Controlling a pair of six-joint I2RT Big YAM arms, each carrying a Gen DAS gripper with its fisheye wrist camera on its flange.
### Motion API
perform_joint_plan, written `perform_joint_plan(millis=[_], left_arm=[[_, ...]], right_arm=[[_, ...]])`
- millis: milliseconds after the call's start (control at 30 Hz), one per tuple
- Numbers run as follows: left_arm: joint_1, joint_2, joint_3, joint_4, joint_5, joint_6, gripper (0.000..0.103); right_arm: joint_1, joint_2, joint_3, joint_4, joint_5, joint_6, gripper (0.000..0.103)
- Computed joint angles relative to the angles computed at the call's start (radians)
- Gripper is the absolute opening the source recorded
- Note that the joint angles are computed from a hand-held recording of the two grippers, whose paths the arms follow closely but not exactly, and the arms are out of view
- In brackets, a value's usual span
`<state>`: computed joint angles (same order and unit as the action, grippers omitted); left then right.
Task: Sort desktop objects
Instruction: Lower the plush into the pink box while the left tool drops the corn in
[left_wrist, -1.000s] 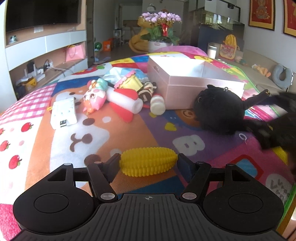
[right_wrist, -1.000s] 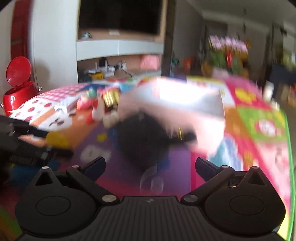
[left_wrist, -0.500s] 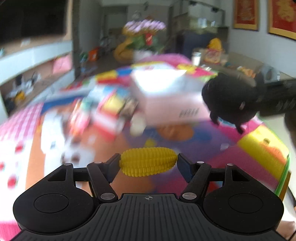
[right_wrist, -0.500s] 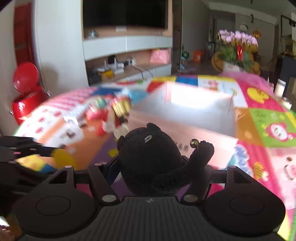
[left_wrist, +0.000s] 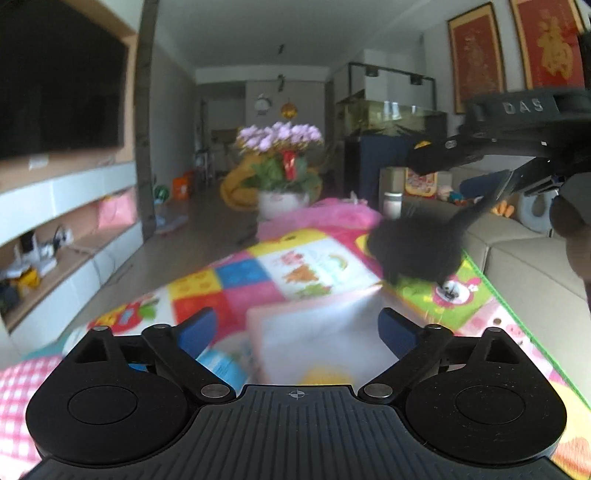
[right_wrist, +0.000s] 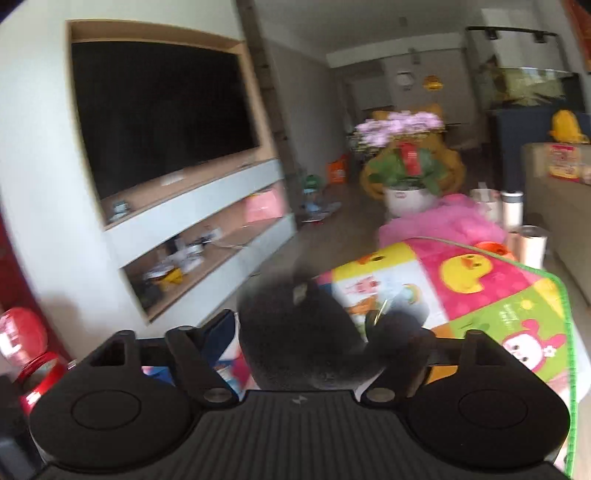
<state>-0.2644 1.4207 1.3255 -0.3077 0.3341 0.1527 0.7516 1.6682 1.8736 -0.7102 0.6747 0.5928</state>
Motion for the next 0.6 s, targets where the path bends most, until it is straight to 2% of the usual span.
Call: perform_joint_plan(millis=[100,233,433,533,600], left_arm=[[0.05,-0.049,-0.088,-0.02,-0.025,0.038,0.101],[0.118,-0.083,-0.172,-0.088,-0.037,0.053,0.102],[0.192,-0.106,-0.254,-0.069,-0.091,0.011,0.103],[0.222,-0.1,-0.268,-0.054,-0.092,-0.018,0.103],[0.239,-0.089,-0.259,-0.074,-0.078,-0.044,0.103]], right_arm=[[0.023,-0.034,-0.092,0.088,0.062,-0.049,0.088],[0.053,-0.058,-0.17,0.112,0.11,-0.055,0.089],[0.12,-0.008,-0.187,0.012,0.08,0.009,0.095],[0.172,0.056,-0.152,-0.037,0.087,-0.035,0.095],[0.205,0.095,-0.128,-0.052,0.088,-0.075,0.095]])
